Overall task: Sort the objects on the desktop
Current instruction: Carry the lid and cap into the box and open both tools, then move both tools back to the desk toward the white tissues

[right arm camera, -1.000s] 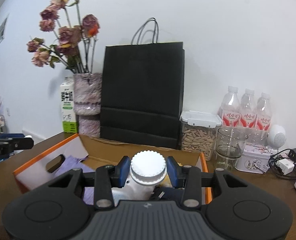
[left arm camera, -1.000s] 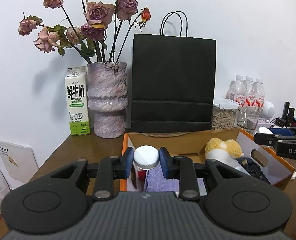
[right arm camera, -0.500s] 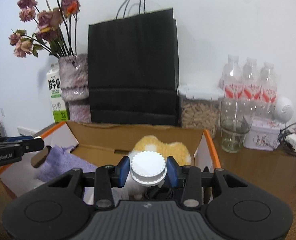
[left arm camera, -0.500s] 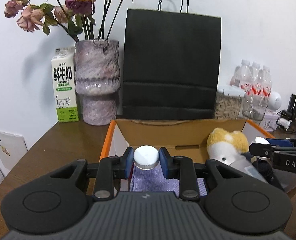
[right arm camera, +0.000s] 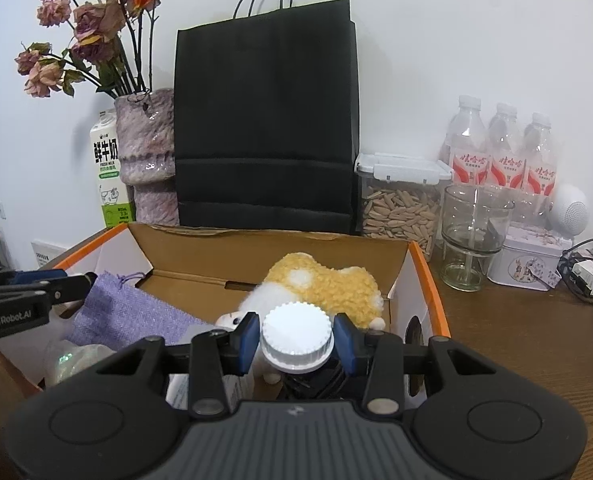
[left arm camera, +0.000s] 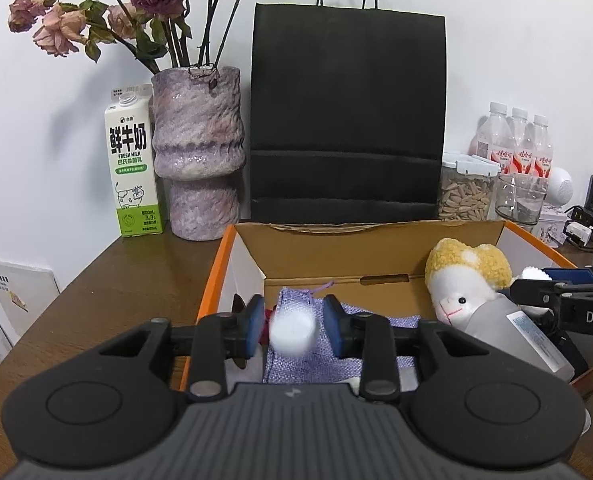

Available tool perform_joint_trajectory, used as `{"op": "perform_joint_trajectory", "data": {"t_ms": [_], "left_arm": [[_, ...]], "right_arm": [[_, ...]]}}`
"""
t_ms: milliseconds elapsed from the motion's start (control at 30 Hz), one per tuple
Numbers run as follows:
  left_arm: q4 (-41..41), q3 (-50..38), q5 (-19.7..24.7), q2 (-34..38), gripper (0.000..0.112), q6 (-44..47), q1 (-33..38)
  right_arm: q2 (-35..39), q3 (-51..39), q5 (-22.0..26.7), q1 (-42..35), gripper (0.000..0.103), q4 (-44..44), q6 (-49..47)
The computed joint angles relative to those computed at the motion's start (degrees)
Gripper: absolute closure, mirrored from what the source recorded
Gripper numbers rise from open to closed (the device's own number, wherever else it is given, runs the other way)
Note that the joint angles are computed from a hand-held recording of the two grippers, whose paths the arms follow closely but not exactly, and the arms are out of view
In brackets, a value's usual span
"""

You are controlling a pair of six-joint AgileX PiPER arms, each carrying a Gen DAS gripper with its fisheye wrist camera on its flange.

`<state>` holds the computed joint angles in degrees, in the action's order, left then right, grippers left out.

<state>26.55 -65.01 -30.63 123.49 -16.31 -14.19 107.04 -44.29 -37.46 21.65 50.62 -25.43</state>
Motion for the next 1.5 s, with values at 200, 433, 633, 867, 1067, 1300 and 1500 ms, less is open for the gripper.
{"op": "perform_joint_trajectory", "data": {"t_ms": [200,433,633,867,1067,1300,1500], "left_arm": [[-6.7,3.0,-4.4,-1.2,0.009,6.3,-0.9],[-9.0,4.3,-5.5,-2.0,0.009,9.1,-1.6],[-8.6,4.6,-5.8,-2.1,0.009,8.8,-1.5],[-8.6,4.7,-5.9,-2.1,0.009,8.9,-1.4],[-8.4,4.9,-6.0,-2.3,0.009,8.8,-1.3],[-8.3,5.9,-6.7,-2.7,0.009,8.8,-1.0],[-7.4,8.4,-8.5,-4.1,0.009,8.8,-0.5]], "right_arm": [[-1.3,1.2,-1.7,0.7,0.0,0.0,1.7],[-1.8,0.5,-1.0,1.5,0.0,2.9,-1.4],[-2.0,0.7,-1.0,1.9,0.0,3.3,-2.1],[-2.0,0.7,-1.2,2.1,0.0,3.4,-2.3],[-2.2,0.8,-1.2,2.3,0.0,3.7,-2.6],[-3.1,1.5,-1.5,3.2,0.0,4.6,-3.5],[-4.0,2.7,-2.3,5.0,0.0,5.7,-4.4]]}}
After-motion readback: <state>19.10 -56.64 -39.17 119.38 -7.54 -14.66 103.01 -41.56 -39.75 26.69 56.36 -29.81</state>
